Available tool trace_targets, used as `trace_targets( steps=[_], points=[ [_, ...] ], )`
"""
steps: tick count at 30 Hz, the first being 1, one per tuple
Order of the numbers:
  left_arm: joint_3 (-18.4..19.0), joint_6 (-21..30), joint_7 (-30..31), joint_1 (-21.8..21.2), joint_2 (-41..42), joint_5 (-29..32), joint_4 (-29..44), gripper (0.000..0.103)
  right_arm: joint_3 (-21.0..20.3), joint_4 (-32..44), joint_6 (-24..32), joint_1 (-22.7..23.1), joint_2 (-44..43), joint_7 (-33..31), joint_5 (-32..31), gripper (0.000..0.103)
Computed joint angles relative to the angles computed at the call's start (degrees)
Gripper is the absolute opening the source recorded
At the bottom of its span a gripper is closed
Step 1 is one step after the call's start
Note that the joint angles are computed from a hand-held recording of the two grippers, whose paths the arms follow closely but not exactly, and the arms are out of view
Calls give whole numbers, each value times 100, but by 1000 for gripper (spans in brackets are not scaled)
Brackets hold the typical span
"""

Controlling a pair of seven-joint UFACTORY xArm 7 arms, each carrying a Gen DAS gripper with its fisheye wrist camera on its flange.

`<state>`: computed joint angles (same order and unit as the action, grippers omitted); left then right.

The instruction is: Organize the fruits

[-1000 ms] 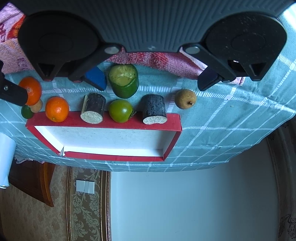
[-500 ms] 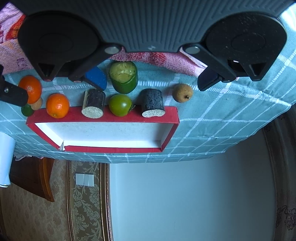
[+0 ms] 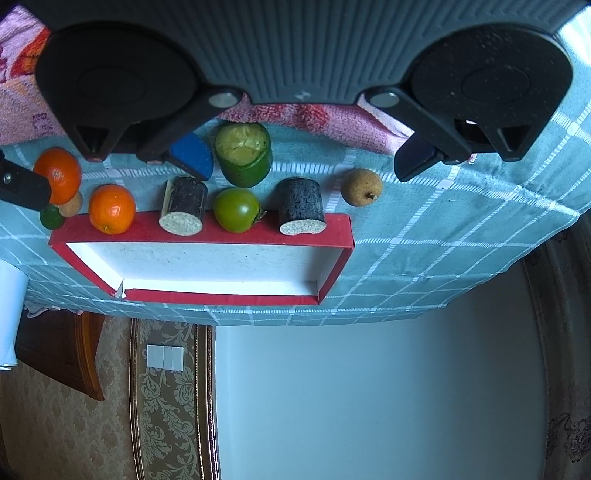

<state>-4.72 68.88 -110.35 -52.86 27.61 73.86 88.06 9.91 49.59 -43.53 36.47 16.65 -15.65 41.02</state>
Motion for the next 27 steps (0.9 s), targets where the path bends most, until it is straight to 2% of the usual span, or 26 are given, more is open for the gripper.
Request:
trace_targets(
  steps=[17, 27],
  points=[
    [-35, 12, -113, 5, -64, 62, -98, 103, 17, -11, -133, 44, 18, -106, 59, 103],
    [-54, 6, -153, 23, -87, 73, -125, 103, 38, -67, -125, -10, -9, -15, -119, 103]
  ],
)
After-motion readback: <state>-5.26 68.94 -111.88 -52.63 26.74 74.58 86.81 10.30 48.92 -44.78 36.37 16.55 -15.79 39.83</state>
